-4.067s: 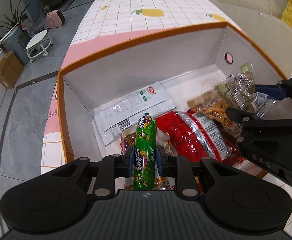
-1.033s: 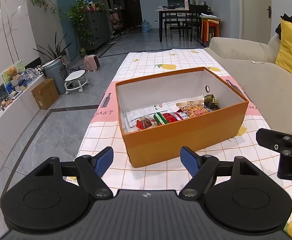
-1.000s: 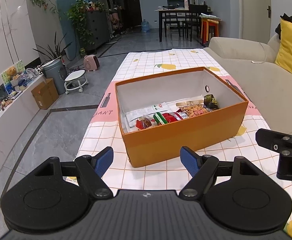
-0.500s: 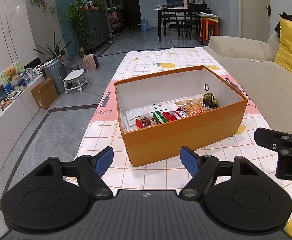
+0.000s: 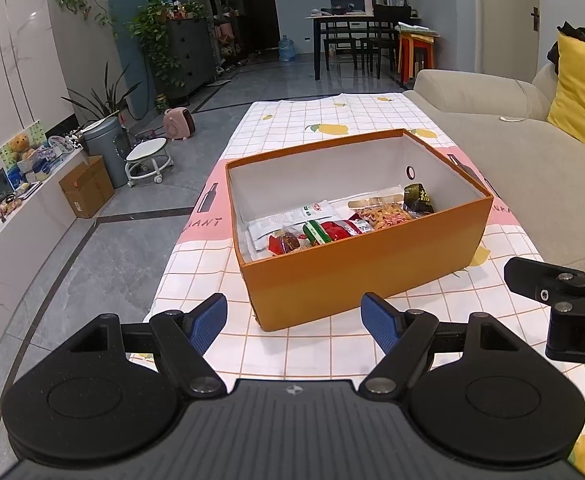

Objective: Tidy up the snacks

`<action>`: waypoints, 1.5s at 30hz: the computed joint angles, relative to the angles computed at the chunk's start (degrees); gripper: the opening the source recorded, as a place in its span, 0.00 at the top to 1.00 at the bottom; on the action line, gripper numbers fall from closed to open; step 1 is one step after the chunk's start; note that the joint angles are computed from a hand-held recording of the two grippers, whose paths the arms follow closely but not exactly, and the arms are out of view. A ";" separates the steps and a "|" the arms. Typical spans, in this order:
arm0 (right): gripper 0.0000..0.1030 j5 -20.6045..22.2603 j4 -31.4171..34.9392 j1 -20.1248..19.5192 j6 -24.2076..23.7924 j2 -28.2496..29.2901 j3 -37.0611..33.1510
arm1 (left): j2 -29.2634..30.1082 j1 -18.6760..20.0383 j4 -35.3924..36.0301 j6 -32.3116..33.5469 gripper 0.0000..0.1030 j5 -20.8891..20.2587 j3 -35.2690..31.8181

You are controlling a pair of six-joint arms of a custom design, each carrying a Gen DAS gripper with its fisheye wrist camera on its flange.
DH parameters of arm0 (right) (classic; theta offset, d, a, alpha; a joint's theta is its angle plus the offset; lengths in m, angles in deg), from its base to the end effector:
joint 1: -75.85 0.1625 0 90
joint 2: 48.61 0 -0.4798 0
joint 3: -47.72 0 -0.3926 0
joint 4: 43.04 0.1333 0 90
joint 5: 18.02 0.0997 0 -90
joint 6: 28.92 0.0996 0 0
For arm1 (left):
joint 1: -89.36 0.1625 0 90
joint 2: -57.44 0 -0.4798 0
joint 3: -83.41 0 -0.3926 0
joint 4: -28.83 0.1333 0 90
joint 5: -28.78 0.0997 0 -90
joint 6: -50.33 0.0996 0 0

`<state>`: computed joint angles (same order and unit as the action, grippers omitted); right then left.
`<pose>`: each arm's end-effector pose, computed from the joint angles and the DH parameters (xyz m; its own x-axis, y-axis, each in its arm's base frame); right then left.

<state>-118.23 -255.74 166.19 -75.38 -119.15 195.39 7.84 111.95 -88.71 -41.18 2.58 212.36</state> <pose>0.1179 -0.3864 0.2347 -0.6754 -0.4243 0.6031 -0.7168 0.5697 -0.4020 -0.2936 -0.3633 0.0365 -0.5833 -0.2553 -0.7711 0.4663 0.6720 -0.5753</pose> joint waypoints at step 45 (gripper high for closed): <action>0.04 -1.42 -0.95 0.26 -0.42 1.15 0.14 | -0.04 -0.30 -0.26 0.71 0.14 -0.19 0.09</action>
<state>-119.65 -256.69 166.45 -75.81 -118.00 195.53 7.81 111.65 -88.97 -40.47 2.39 212.45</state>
